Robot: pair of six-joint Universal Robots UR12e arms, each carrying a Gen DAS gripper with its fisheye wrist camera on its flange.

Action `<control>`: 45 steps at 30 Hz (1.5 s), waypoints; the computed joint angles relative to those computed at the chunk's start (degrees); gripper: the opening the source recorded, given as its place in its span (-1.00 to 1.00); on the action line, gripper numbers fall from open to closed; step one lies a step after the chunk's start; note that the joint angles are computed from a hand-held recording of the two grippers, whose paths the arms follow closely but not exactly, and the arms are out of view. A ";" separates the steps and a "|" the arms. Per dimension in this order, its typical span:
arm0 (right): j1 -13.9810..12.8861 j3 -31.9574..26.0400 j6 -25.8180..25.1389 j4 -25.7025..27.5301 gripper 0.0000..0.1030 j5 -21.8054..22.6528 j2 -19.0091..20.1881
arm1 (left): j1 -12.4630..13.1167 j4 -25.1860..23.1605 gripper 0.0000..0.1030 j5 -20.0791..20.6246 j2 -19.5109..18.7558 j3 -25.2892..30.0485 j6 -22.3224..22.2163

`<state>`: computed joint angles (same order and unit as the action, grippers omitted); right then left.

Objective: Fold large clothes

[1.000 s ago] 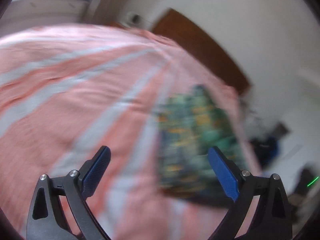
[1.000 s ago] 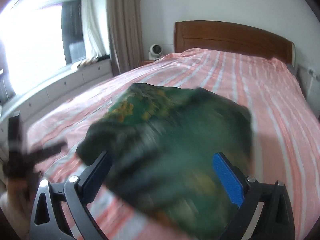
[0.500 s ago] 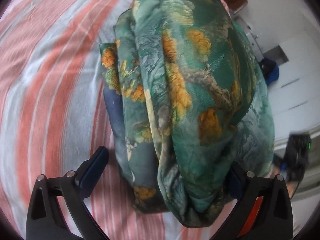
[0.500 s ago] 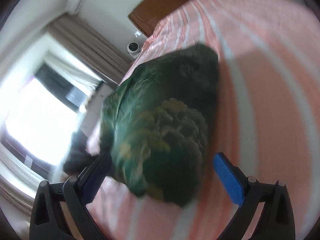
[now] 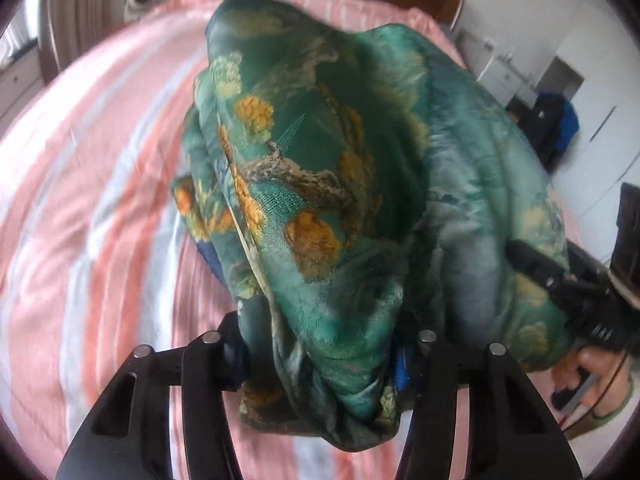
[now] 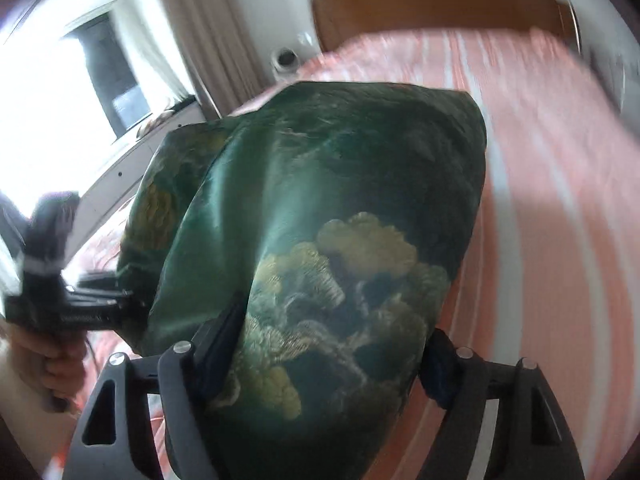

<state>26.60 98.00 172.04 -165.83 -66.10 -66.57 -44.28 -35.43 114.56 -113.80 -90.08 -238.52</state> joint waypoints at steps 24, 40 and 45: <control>-1.57 0.07 0.84 -8.95 0.99 -8.82 0.38 | -5.22 -23.24 0.99 31.10 -2.02 5.07 -17.30; -5.29 17.25 1.32 -16.45 0.99 -8.42 -12.69 | -12.71 -64.13 0.99 34.50 -10.79 27.22 -41.68; -5.09 19.22 1.46 -17.66 0.99 -10.22 -14.57 | -13.78 -65.09 0.99 34.99 -11.49 28.99 -42.29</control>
